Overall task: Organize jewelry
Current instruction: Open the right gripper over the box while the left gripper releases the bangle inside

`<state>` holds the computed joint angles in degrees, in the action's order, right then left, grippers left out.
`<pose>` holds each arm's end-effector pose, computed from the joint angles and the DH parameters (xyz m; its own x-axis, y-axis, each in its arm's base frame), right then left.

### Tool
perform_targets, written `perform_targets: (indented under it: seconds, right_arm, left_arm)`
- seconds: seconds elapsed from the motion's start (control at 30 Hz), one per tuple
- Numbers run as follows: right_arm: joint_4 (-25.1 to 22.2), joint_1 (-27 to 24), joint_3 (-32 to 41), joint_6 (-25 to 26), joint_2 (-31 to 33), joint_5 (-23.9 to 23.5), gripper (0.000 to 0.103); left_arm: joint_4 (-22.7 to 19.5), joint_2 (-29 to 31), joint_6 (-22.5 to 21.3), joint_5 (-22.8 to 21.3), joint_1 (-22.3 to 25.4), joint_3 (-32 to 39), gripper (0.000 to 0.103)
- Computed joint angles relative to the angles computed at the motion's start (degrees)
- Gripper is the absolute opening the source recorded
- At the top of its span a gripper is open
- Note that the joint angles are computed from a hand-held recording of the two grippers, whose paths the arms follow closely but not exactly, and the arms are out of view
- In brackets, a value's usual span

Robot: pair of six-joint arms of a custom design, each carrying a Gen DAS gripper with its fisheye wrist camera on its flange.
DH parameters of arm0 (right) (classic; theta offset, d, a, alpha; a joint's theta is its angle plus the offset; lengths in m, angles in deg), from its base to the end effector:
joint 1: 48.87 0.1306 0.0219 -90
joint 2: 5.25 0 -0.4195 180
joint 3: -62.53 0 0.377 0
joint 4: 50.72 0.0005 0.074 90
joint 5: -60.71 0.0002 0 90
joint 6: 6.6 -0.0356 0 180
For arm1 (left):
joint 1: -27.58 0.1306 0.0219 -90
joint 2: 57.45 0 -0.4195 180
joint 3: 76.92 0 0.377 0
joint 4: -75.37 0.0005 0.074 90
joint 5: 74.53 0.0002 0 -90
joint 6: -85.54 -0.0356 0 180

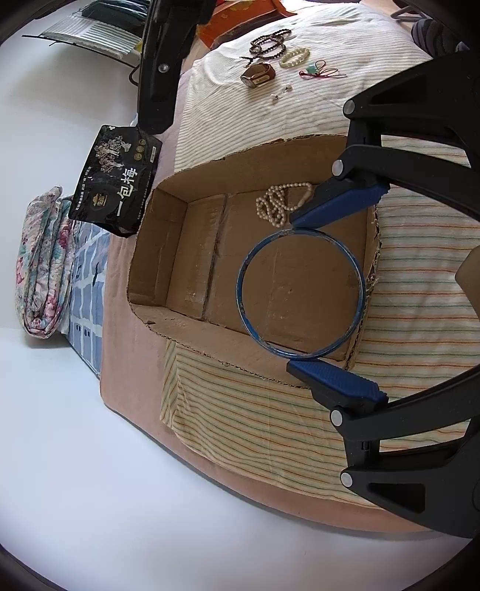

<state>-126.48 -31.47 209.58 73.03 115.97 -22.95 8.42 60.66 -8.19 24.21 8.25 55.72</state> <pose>0.6206 0.1898 0.5698 -0.7596 -0.0506 -0.6484 -0.0942 0.9950 0.0327 0.6123 -0.2210 0.5085 -0.7193 0.3204 -0.6164 0.4624 0.8830 -0.0805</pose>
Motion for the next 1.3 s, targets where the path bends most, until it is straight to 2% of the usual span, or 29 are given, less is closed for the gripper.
perform_targets:
  seconds: [0.1, 0.17, 0.23, 0.37, 0.6, 0.87, 1.07, 1.3]
  right_arm:
    - [0.6, 0.0, -1.0, 0.0, -0.7, 0.5, 0.035]
    - [1.1, 0.1, -2.1, -0.1, -1.3, 1.3, 0.05]
    - [1.7, 0.1, -3.4, -0.2, -2.3, 2.2, 0.057]
    - [2.6, -0.2, -5.4, -0.6, -4.2, 2.5, 0.059]
    - [4.3, -0.8, -9.4, -1.6, -8.2, 3.5, 0.068]
    - [6.4, -1.3, -16.2, -1.9, -14.5, 6.6, 0.089]
    - [7.2, -2.5, -21.8, -2.6, -19.9, 8.9, 0.101]
    - [7.4, -5.2, -29.2, -3.6, -26.7, 11.7, 0.103]
  left_arm:
    - [0.1, -0.2, 0.1, -0.3, 0.0, -0.3, 0.074]
    - [-0.1, -0.1, 0.2, -0.4, 0.0, 0.0, 0.076]
    - [-0.1, -0.3, 0.3, -0.5, 0.0, -0.1, 0.078]
    - [0.1, -1.1, 0.8, -0.8, 0.0, -0.6, 0.078]
    - [1.0, -2.8, 1.5, -1.3, -0.3, -1.6, 0.078]
    - [2.0, -5.0, 1.8, -1.4, -1.2, -3.3, 0.078]
    - [2.3, -6.1, 1.8, -1.4, -2.4, -3.8, 0.078]
    - [2.8, -7.3, 1.8, -1.1, -4.4, -4.7, 0.078]
